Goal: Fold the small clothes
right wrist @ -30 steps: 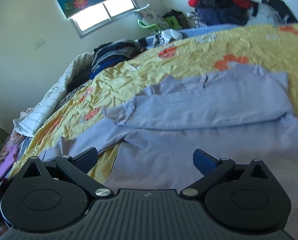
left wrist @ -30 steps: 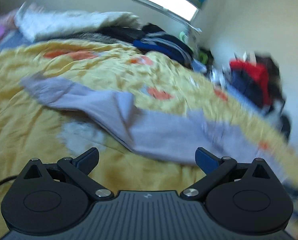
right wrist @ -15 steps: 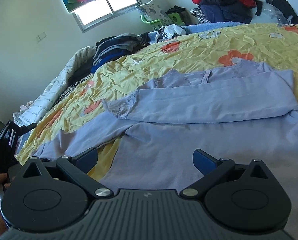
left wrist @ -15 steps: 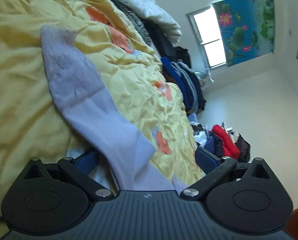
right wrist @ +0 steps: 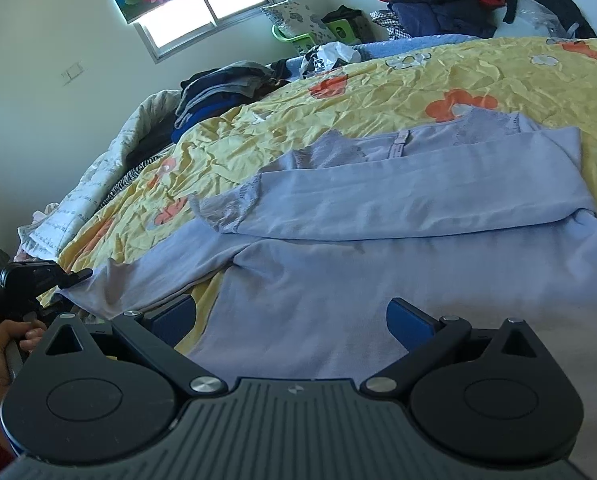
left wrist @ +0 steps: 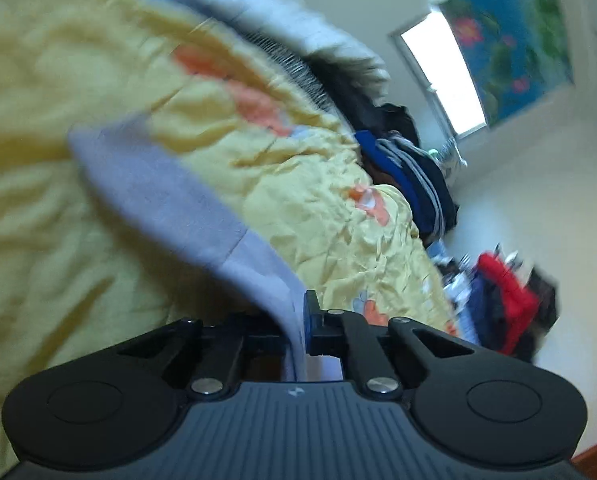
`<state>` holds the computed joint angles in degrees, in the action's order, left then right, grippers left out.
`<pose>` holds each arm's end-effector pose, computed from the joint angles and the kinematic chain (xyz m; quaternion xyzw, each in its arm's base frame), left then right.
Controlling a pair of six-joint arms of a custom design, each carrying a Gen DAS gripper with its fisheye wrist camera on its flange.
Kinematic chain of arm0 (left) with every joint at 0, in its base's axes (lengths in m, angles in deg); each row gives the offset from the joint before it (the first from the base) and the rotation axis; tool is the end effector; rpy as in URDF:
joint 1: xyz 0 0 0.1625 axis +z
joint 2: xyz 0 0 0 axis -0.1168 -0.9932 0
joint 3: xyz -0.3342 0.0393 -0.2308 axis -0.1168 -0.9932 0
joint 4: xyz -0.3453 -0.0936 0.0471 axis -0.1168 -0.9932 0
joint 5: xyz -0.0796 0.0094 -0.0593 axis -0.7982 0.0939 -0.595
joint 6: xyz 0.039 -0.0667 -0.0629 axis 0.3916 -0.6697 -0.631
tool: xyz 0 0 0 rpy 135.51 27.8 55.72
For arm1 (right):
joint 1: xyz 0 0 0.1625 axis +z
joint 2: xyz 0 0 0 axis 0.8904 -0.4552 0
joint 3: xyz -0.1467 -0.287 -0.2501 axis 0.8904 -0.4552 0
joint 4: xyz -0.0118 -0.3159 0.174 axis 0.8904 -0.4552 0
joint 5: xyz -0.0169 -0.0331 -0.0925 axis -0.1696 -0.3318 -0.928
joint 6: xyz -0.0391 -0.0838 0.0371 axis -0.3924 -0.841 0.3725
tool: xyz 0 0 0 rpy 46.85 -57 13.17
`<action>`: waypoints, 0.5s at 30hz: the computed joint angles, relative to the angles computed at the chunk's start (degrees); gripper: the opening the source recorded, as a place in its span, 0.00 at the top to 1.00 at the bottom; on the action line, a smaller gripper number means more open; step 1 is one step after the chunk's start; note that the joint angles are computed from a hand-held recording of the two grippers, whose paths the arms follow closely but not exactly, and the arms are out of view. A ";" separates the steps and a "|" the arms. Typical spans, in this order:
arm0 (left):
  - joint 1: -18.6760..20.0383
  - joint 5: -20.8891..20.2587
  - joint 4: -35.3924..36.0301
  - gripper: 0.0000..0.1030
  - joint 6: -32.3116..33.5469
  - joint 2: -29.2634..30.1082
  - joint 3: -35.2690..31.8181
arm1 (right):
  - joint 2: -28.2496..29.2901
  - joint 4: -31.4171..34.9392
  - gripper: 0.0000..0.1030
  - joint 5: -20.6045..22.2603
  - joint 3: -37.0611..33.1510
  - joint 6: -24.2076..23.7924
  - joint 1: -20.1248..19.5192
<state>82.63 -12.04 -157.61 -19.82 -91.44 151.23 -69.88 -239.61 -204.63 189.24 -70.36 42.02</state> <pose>0.0366 -0.5827 0.2861 -0.1360 0.8348 -0.5306 0.0556 0.2117 -0.4490 0.0680 0.0516 -0.8786 0.4440 0.1682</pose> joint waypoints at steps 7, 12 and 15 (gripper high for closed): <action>-8.94 10.72 -11.20 0.94 28.13 4.13 1.43 | -0.38 -2.89 0.01 -1.63 0.78 -1.18 -1.14; -12.92 12.37 -14.14 0.94 38.23 6.99 1.13 | -0.68 -4.33 0.01 -1.76 1.30 -1.65 -2.23; -14.58 12.97 -13.18 0.94 40.75 8.27 0.69 | -0.10 -6.07 0.01 -3.32 0.87 -3.96 -2.25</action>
